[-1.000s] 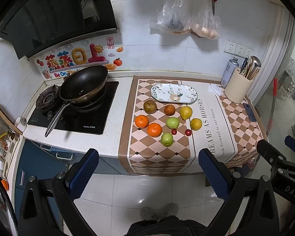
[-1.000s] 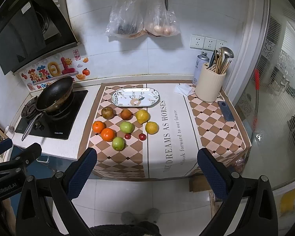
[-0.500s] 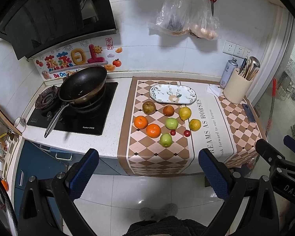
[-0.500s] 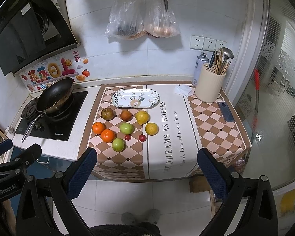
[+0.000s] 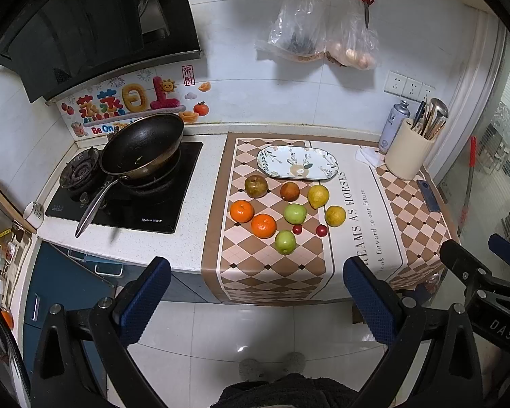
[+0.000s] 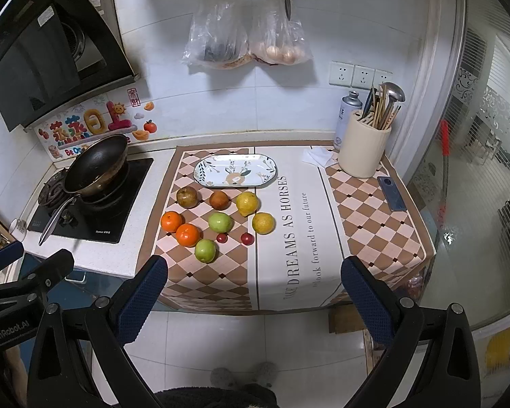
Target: Organize fruits
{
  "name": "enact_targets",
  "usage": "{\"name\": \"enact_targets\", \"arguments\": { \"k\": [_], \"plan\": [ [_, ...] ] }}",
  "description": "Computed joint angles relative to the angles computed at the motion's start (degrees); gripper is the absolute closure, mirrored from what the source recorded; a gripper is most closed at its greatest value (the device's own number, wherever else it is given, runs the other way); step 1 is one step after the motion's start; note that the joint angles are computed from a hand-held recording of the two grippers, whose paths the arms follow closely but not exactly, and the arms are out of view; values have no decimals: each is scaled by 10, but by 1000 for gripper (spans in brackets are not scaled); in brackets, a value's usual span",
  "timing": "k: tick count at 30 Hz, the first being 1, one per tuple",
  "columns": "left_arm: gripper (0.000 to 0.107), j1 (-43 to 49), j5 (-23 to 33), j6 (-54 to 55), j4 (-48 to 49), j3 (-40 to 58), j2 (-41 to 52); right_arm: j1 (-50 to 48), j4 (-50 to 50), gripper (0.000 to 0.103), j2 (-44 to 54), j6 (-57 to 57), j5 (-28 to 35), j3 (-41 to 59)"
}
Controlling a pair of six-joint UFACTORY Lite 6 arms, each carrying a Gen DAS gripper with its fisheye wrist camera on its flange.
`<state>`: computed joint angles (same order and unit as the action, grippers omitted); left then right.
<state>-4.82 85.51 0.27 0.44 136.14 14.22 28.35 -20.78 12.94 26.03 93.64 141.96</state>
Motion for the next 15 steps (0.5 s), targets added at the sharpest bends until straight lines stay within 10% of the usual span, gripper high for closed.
{"name": "enact_targets", "arguments": {
  "k": [15],
  "plan": [
    [4,-25,-51,-23,12,-30,-10,-4,8,0,-8,31,-39,-26]
  ]
}}
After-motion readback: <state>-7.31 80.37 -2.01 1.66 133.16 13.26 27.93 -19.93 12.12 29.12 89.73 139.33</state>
